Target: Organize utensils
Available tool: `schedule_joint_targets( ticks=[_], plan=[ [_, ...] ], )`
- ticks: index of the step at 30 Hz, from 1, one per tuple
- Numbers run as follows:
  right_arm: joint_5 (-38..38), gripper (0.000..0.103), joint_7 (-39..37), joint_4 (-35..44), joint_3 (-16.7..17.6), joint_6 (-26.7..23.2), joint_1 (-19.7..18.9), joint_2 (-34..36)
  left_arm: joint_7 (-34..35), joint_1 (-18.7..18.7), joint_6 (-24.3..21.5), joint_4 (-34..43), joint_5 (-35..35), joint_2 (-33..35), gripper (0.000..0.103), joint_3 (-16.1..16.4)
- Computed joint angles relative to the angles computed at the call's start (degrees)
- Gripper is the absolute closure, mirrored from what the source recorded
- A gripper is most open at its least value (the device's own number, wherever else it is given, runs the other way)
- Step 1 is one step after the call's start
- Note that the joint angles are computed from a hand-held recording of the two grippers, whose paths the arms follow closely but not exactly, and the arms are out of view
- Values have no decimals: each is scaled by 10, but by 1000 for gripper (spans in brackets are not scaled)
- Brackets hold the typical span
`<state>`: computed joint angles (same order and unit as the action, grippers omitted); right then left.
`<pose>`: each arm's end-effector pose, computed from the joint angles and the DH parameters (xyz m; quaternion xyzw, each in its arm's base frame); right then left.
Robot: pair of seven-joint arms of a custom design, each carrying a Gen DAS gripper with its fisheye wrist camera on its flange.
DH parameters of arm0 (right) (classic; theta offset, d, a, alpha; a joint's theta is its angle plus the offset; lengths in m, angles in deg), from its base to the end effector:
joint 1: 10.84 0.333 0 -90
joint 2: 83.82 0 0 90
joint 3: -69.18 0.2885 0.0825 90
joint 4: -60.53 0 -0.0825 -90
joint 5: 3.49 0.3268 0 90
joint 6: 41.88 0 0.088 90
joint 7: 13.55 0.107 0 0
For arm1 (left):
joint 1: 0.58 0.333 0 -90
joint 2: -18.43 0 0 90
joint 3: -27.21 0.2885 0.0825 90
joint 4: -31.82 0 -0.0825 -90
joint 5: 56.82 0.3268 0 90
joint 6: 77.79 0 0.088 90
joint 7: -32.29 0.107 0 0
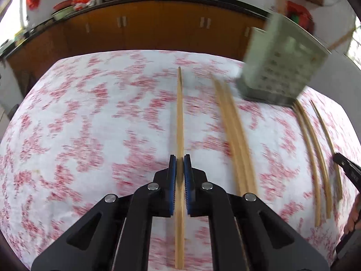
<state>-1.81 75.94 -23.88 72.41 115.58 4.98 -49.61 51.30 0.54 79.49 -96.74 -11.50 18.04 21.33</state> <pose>0.6578 0.2161 0.4133 -0.7580 0.5605 -0.1755 0.2836 0.5060 -0.0706 0.4249 -0.8108 0.4840 -0.2010 0.2606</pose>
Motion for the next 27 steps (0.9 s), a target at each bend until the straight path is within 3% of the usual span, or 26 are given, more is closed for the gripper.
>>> schedule_joint_targets(
  ticks=[8,11,27],
  plan=[
    [7,94,-16,38,7,-9,-6,24,-15,25,54,-33,17,-15,95,7],
    [14,94,-27,35,11,-9,-11,23,-35,28,55,-35,42,-16,94,4],
    [32,93,-34,28,15,-5,-13,20,-26,29,49,-35,36,-18,93,0]
  ],
)
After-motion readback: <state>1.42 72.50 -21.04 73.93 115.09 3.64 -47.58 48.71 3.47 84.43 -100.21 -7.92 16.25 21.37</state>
